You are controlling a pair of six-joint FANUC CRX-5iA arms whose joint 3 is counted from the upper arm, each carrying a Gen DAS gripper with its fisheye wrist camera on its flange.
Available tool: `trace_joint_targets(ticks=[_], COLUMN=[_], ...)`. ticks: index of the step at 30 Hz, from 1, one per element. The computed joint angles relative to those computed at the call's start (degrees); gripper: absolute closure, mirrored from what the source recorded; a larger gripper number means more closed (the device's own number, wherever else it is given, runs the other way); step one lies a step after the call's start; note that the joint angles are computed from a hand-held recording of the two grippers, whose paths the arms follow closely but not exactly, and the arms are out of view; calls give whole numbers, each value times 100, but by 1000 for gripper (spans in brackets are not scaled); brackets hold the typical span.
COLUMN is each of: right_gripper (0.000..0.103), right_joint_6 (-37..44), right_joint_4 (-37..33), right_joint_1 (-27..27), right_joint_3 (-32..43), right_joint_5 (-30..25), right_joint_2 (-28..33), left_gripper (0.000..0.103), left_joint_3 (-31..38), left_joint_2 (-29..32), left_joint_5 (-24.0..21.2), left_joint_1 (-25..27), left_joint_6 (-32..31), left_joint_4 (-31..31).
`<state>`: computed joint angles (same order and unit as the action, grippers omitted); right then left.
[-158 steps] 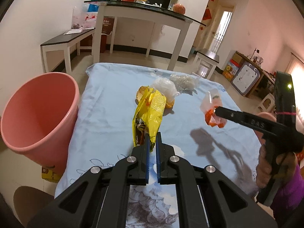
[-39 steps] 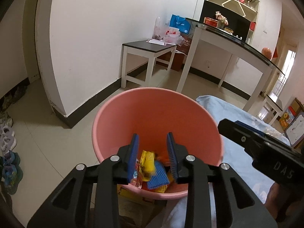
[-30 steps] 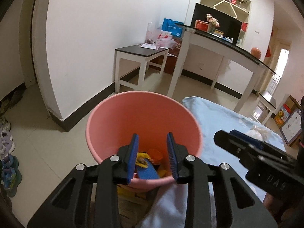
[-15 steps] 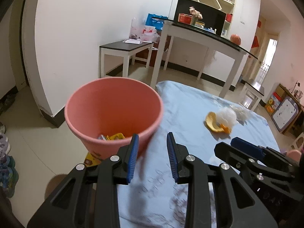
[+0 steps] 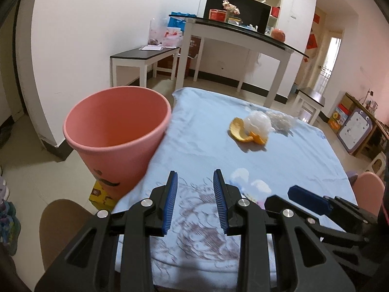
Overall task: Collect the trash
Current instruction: 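Move both grippers back to the table toward the orange peel and plastic bag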
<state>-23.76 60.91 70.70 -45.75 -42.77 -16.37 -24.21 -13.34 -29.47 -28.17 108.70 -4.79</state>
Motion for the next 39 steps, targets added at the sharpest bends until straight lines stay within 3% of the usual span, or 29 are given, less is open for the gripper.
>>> trace_joint_targets(ticks=[5,8,16,18,22,27,31,35,39], right_gripper=[42,34,33,33,33,33,33,33,33], right_joint_6=[-297,-512,-793,-819,-891,-982,-839,-510,-311], right_joint_4=[192,272,454,458,349,175,6,64,181], right_joint_1=[190,382,343,376,349,74,-292,-741,-1378], right_joint_3=[-117,-148,-362,-374,-413,-553,-631,-622,-627], right_joint_5=[-289,-702,-629,-754,-904,-931,-946,-963,-586], right_joint_2=[-123,-167,-408,-421,-493,-684,-874,-952,-1047], left_gripper=[72,72,72,72,72,72,72,72,71], left_joint_3=[41,-65,-14,181,397,531,588,878,1144], left_joint_2=[-27,-65,-3,101,311,530,804,1105,1481], left_joint_5=[-40,46,66,-90,-286,-212,-90,-10,111], left_joint_1=[-114,-62,-187,-345,-451,-416,-260,-293,-316], left_joint_6=[348,142,79,334,263,-189,-1128,-1426,-2115], left_joint_4=[-245,6,0,-354,-412,-116,771,902,1412])
